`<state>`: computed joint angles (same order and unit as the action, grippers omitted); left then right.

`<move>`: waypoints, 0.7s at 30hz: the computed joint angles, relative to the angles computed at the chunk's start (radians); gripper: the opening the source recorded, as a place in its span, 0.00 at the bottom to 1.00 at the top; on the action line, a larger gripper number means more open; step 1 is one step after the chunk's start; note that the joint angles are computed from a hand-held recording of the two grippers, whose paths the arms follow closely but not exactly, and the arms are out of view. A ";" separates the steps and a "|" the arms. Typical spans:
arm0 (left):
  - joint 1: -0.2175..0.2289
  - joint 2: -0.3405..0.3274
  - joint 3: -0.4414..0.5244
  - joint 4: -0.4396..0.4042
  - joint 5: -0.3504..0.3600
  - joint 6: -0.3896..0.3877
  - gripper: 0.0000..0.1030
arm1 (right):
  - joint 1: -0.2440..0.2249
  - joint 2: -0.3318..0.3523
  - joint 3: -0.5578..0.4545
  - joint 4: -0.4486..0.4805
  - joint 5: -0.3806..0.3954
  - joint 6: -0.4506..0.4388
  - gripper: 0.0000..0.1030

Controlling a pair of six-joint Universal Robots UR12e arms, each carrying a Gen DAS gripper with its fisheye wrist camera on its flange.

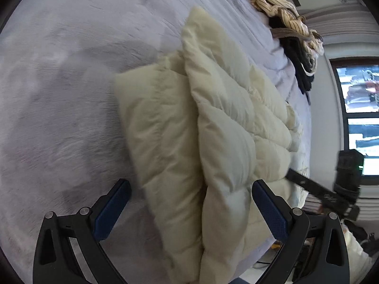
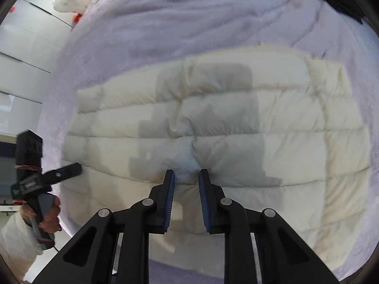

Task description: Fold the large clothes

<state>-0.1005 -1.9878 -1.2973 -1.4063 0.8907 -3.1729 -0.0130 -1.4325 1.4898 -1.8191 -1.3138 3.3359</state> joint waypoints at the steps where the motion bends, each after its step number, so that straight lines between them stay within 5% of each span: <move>1: -0.003 -0.007 0.005 -0.005 -0.011 0.007 0.99 | -0.003 0.002 0.007 -0.002 0.006 0.006 0.22; 3: -0.013 -0.020 0.023 -0.021 -0.026 0.030 0.90 | -0.010 0.001 0.031 -0.019 0.026 0.039 0.22; 5: -0.022 -0.033 0.050 -0.056 -0.042 0.064 0.47 | -0.016 -0.002 0.046 -0.036 0.042 0.068 0.22; 8: -0.044 -0.033 0.083 -0.056 -0.024 0.117 0.27 | -0.022 -0.005 0.060 -0.053 0.051 0.099 0.22; 15: -0.074 -0.012 0.143 -0.030 -0.097 0.116 0.22 | -0.051 -0.012 0.092 -0.073 0.129 0.120 0.22; 21: -0.161 -0.034 0.232 -0.030 -0.031 0.080 0.22 | -0.098 -0.019 0.137 -0.085 0.257 0.112 0.19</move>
